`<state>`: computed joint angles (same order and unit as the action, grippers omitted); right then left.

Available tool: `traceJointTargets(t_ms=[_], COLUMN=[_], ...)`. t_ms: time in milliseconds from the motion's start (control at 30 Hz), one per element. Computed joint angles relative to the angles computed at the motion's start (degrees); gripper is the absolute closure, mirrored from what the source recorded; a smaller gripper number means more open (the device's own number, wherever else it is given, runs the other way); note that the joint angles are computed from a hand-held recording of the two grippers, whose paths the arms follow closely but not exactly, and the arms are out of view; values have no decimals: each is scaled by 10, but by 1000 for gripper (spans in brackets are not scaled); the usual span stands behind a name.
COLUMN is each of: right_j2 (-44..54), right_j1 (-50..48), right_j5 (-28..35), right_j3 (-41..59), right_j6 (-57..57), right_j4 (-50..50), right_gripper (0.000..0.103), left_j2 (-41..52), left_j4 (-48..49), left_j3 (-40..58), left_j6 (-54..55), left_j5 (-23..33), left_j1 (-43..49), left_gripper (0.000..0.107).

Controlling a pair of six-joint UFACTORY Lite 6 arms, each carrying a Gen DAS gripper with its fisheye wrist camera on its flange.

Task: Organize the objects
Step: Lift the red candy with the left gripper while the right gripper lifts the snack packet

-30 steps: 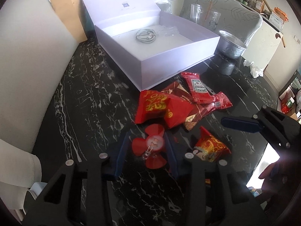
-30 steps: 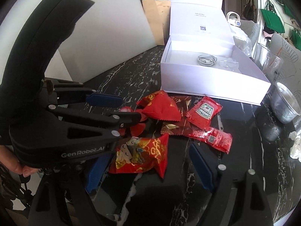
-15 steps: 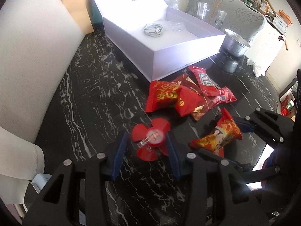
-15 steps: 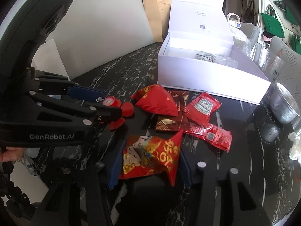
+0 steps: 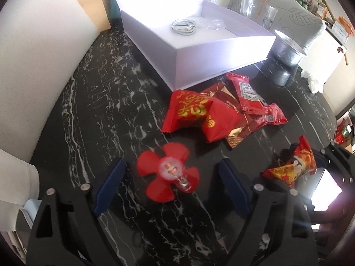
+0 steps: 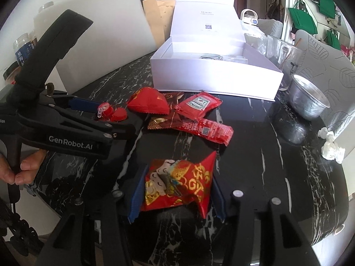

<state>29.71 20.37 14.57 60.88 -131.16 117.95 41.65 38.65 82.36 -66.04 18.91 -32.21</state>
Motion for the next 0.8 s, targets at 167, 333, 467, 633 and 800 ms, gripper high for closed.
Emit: traceJointTargets(t_ms=[167, 333, 467, 633, 800], right_j2=[-7, -8, -7, -7, -6], right_j1=[0, 0, -5, -5, -5], right_j5=[-2, 2, 6, 6, 7], right_j3=[-10, -19, -17, -17, -15], right_j6=[-26, -80, -51, -47, -38], right_j4=[33, 87, 56, 54, 48], right_gripper=[50, 50, 50, 50, 50], left_j2=[0, -2, -2, -13, -30], left_j4=[65, 123, 113, 127, 175], left_j3=[-12, -20, -18, -37, -63], left_j6=[-88, -157, -172, -236, -268], left_j5=[0, 1, 18, 42, 26], left_j1=[-3, -8, -6, 3, 0], left_gripper=[9, 9, 9, 5, 9])
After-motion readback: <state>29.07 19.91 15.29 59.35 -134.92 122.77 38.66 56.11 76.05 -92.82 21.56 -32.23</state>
